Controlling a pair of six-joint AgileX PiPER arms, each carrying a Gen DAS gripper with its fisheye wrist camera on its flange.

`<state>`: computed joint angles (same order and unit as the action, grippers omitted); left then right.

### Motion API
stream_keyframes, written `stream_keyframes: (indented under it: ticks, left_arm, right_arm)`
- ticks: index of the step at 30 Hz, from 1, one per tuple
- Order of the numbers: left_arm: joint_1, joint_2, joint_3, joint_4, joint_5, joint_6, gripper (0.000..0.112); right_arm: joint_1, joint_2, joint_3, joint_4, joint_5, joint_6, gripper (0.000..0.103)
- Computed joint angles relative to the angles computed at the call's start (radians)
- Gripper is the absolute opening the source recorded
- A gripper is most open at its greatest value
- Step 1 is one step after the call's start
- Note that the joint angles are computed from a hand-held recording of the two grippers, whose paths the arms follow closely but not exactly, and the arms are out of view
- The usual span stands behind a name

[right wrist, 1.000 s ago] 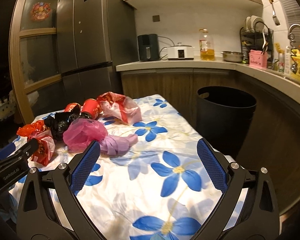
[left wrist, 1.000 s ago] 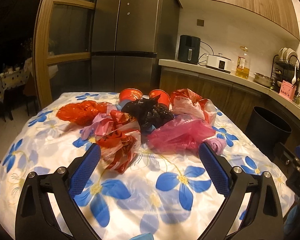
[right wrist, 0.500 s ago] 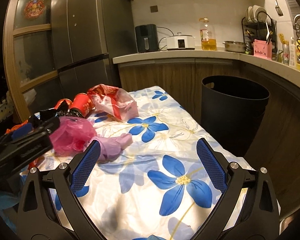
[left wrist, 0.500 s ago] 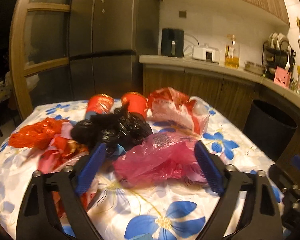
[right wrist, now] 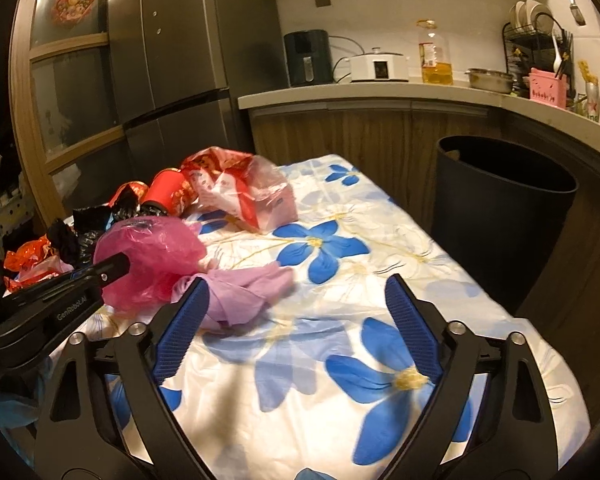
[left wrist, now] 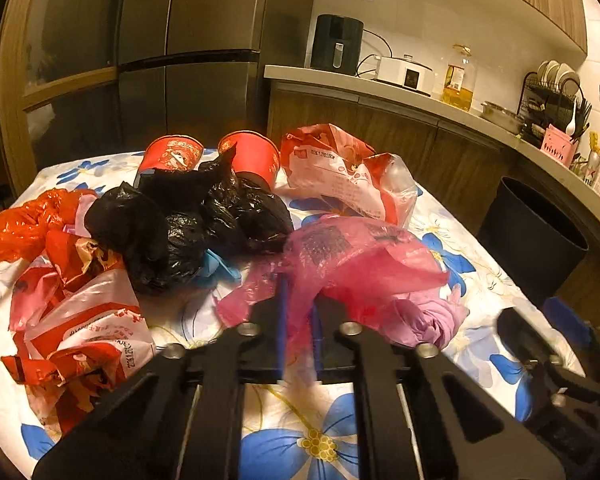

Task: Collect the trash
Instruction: 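Grasp the pink bag with the left gripper while the right grasps the lilac bag, then carry the pink and lilac bags in both grippers over the black bin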

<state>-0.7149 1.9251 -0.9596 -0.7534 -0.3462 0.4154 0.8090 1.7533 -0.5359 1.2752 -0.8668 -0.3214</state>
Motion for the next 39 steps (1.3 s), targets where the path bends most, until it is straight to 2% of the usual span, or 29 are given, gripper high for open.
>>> stream_keyframes:
  ticks: [4, 9, 14, 17, 21, 24, 27, 33, 39]
  left_arm:
    - [-0.009, -0.045, 0.046, 0.078, -0.041, -0.089, 0.003]
    - [-0.02, -0.118, 0.11, 0.079, -0.109, -0.141, 0.003]
    - [-0.019, -0.162, 0.147, 0.065, -0.134, -0.162, 0.003]
    - [-0.018, -0.176, 0.16, 0.069, -0.136, -0.182, 0.003]
    - [-0.012, -0.189, 0.172, 0.081, -0.132, -0.199, 0.003]
    - [-0.01, -0.194, 0.178, 0.087, -0.131, -0.202, 0.003]
    - [-0.013, -0.198, 0.182, 0.074, -0.133, -0.189, 0.003]
    - [-0.042, -0.224, 0.198, -0.001, -0.148, -0.122, 0.003]
    - [-0.098, -0.243, 0.185, -0.078, -0.165, -0.047, 0.003]
  right_arm:
    - [-0.02, 0.03, -0.027, -0.055, 0.038, 0.012, 0.08]
    - [-0.053, 0.062, -0.063, -0.126, 0.086, 0.033, 0.077]
    - [-0.095, 0.109, -0.118, -0.186, 0.167, 0.031, 0.071]
    - [-0.133, 0.126, -0.136, -0.247, 0.233, 0.06, 0.061]
    - [-0.163, 0.134, -0.133, -0.355, 0.281, 0.143, 0.039]
    - [-0.149, 0.138, -0.13, -0.383, 0.277, 0.146, 0.02]
    - [-0.133, 0.132, -0.12, -0.397, 0.26, 0.146, 0.011]
    - [-0.105, 0.072, -0.059, -0.382, 0.213, 0.164, 0.007]
    - [-0.062, -0.061, 0.041, -0.294, 0.137, 0.119, 0.006]
